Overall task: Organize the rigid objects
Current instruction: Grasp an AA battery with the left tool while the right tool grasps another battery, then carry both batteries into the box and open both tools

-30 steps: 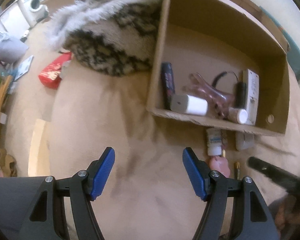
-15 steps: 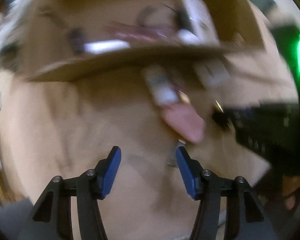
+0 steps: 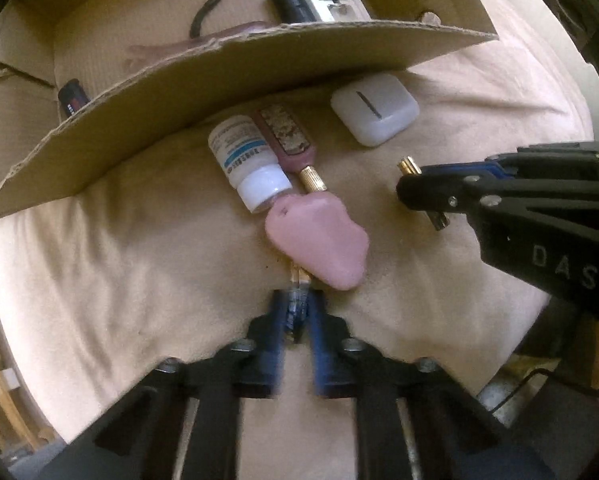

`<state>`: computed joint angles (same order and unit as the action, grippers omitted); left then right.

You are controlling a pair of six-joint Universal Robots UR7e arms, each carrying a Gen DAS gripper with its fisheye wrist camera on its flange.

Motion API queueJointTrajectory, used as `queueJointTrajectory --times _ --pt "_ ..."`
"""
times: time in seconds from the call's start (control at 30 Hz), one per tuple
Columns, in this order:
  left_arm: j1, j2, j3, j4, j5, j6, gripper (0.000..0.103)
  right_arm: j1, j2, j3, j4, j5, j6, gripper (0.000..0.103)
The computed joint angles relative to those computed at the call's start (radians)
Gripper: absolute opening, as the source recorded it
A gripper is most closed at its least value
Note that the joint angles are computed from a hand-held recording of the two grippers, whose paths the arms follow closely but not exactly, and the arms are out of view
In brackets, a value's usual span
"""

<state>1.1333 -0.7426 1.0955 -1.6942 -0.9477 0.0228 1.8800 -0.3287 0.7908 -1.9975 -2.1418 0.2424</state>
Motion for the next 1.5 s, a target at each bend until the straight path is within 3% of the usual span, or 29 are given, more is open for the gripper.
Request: queueJointTrajectory --times 0.23,0.53,0.8,1.07,1.27,1.5 --pt "0.029 -0.020 -0.066 0.109 -0.062 -0.101 0.009 -0.011 -0.019 0.025 -0.019 0.018 -0.003 0.011" --pt "0.044 -0.064 -0.059 0.067 0.024 -0.195 0.009 -0.013 -0.057 0.070 -0.064 0.048 -0.030 0.011" --pt "0.029 -0.167 0.058 -0.075 0.125 -0.196 0.009 -0.008 -0.111 0.148 -0.153 0.077 -0.059 0.011" --pt "-0.010 -0.225 0.111 -0.180 0.164 -0.210 0.009 0.014 -0.163 0.229 -0.318 0.125 -0.153 0.011" --pt "-0.044 -0.221 0.121 -0.294 0.186 -0.189 0.009 0.031 -0.186 0.261 -0.450 0.158 -0.223 0.011" --pt "-0.065 -0.169 0.032 -0.345 0.197 -0.140 0.009 0.045 -0.200 0.278 -0.579 0.168 -0.269 0.011"
